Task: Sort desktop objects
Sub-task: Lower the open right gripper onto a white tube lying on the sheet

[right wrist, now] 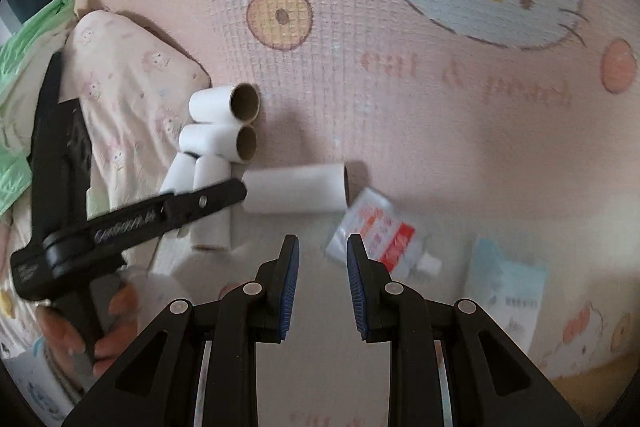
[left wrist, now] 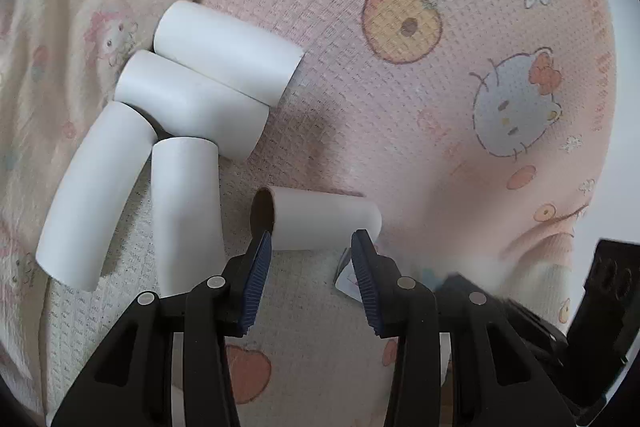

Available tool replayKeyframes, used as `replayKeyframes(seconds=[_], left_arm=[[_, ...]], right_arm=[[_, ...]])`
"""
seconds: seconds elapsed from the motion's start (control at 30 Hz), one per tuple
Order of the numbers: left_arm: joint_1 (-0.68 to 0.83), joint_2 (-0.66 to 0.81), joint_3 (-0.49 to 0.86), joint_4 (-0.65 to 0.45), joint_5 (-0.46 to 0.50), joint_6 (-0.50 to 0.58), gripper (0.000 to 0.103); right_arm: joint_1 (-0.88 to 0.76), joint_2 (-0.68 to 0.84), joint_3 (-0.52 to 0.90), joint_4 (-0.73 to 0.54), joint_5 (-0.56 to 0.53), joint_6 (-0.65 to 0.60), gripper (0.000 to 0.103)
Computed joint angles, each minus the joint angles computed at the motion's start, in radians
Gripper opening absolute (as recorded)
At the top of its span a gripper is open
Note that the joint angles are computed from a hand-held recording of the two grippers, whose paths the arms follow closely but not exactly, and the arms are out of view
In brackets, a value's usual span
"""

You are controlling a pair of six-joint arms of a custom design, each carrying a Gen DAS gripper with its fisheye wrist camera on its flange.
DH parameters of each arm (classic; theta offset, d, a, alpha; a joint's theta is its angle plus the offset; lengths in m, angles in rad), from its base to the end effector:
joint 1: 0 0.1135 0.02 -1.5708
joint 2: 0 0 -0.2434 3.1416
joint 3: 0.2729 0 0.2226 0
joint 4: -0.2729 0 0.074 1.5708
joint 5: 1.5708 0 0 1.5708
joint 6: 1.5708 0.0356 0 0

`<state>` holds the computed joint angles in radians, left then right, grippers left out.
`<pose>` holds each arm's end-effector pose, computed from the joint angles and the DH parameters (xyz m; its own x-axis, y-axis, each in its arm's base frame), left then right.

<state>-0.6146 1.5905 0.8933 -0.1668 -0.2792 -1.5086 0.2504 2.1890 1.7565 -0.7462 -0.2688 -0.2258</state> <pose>0.2491 -0.1638 0.1829 -0.4459 -0.8596 -0.2495 -0.5947 0.4929 -0.6351 0.4067 0.1138 0.1764 -0.7971 -0.4266 -0.4274 -0.5291 0.8345 0.1536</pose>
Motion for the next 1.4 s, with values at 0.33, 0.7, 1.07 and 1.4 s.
replayKeyframes(seconds=[0.33,0.7,1.07,1.4], left_arm=[[0.077,0.092,0.049,0.024,0.096,0.038,0.045],[0.092,0.145,0.102,-0.01,0.115,0.059,0.042],[0.013,0.125,0.151,-0.001,0.053,0.158,0.038],[-0.162,0.134,0.253,-0.079,-0.031,0.245,0.038]], right_arm=[[-0.014,0.324,0.391,-0.143,-0.064,0.037,0.021],[-0.015,0.461,0.605,-0.278,-0.088,-0.046,0.022],[-0.057,0.255,0.281,-0.139,-0.105,-0.052,0.022],[-0.145,-0.079,-0.211,0.022,-0.109,-0.057,0.022]])
